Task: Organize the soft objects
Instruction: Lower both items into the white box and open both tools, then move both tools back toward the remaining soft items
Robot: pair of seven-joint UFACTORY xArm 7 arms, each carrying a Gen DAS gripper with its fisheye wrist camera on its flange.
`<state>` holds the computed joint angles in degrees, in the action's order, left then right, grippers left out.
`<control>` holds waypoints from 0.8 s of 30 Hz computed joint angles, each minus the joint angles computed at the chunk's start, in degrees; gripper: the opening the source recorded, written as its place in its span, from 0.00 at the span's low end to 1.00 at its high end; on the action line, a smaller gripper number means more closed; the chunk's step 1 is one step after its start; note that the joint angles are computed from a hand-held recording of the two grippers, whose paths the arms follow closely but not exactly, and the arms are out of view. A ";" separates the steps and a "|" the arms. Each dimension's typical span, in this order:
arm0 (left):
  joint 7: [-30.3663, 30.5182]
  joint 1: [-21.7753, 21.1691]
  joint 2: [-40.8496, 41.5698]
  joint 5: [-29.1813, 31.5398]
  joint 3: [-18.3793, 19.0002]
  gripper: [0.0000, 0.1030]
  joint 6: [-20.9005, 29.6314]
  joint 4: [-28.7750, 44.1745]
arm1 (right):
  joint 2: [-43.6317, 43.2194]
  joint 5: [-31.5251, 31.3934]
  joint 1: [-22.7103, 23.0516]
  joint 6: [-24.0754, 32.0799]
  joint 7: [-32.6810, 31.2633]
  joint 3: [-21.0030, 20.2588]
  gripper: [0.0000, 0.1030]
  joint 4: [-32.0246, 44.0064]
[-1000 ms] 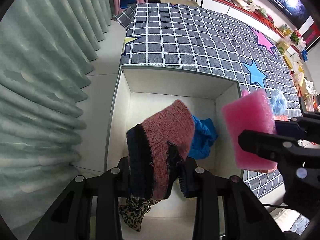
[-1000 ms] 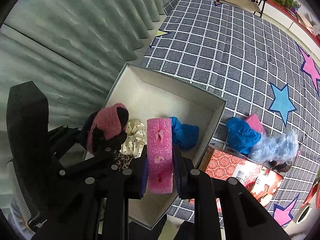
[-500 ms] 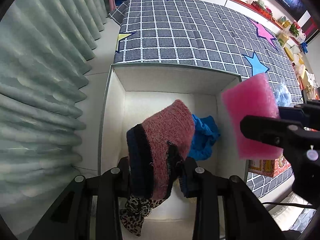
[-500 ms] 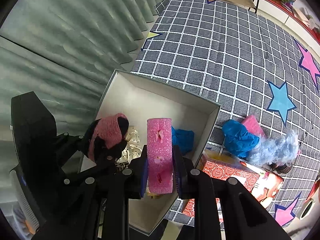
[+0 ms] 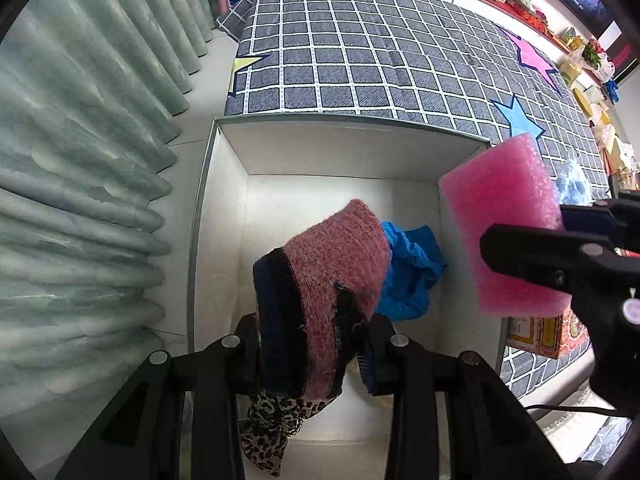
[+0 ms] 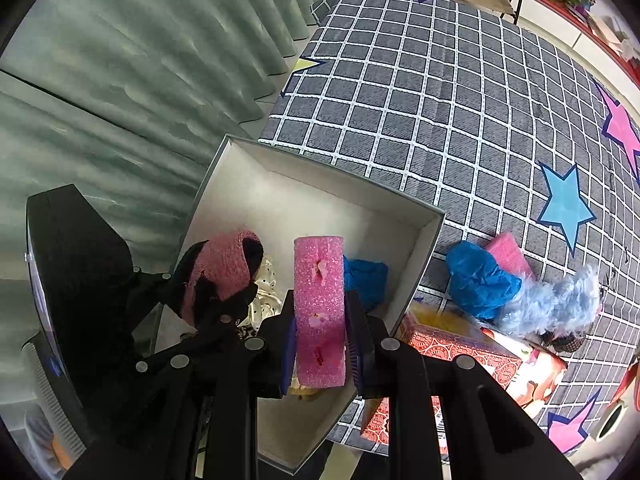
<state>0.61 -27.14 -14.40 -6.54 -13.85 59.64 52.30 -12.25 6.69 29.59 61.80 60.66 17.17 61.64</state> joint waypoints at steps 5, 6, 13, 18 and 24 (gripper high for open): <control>0.08 -0.10 -0.07 -0.27 0.02 0.38 -0.28 -0.18 | 0.67 0.21 0.03 -0.40 -1.06 -0.21 0.23 0.29; 0.27 -0.13 -0.12 -0.37 0.07 0.39 -0.31 -0.28 | 0.73 0.25 0.04 -0.54 -1.23 -0.24 0.23 0.29; 0.25 -0.22 -0.34 -0.20 -0.18 0.74 0.42 -0.58 | -0.31 1.56 -0.05 -2.09 -2.26 -0.66 0.24 -1.28; -1.09 0.25 -1.64 -3.48 1.12 0.89 -1.15 -1.58 | -0.89 0.27 -0.77 1.23 0.32 -0.30 0.79 -1.01; -0.41 0.70 -2.90 -9.97 3.20 1.00 -4.56 -3.36 | -6.64 1.02 -1.60 -1.21 2.93 -0.47 0.99 -5.06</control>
